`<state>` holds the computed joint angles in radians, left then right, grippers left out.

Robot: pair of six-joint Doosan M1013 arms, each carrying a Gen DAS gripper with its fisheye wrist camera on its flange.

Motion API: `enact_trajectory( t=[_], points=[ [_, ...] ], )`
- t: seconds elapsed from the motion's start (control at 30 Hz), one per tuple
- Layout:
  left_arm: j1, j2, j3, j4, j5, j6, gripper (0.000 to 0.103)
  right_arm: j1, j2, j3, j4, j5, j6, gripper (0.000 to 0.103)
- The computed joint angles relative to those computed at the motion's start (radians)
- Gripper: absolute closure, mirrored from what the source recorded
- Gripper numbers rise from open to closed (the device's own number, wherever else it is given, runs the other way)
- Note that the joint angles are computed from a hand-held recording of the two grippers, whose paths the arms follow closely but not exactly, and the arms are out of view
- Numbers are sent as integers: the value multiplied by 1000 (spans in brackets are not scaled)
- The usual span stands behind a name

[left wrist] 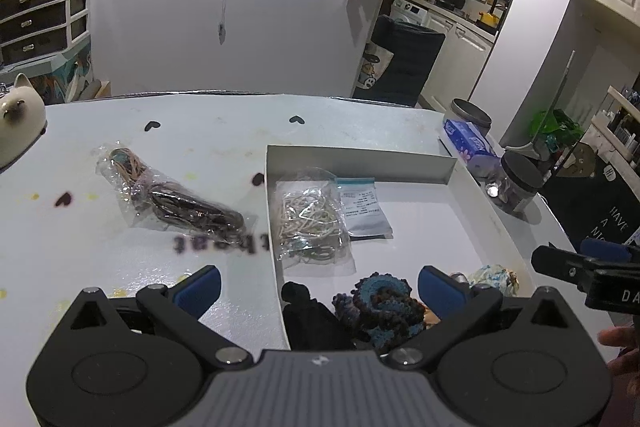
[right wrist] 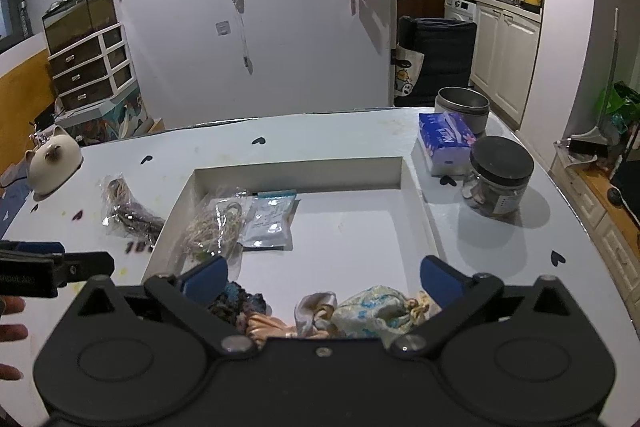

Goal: Organize soft objects
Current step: 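Move both tools back toward the bagged brown cable on the table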

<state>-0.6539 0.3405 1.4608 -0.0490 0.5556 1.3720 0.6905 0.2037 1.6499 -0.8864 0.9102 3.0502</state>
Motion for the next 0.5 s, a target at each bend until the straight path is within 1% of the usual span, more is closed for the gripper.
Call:
enact_trajectory(
  t=[0.27, 0.5],
  points=[
    [16, -16, 19, -17, -3, 15, 0, 17, 16, -24, 1, 25, 4, 0],
    [48, -22, 23, -32, 0, 39, 0, 27, 49, -68, 12, 44, -8, 0]
  ],
)
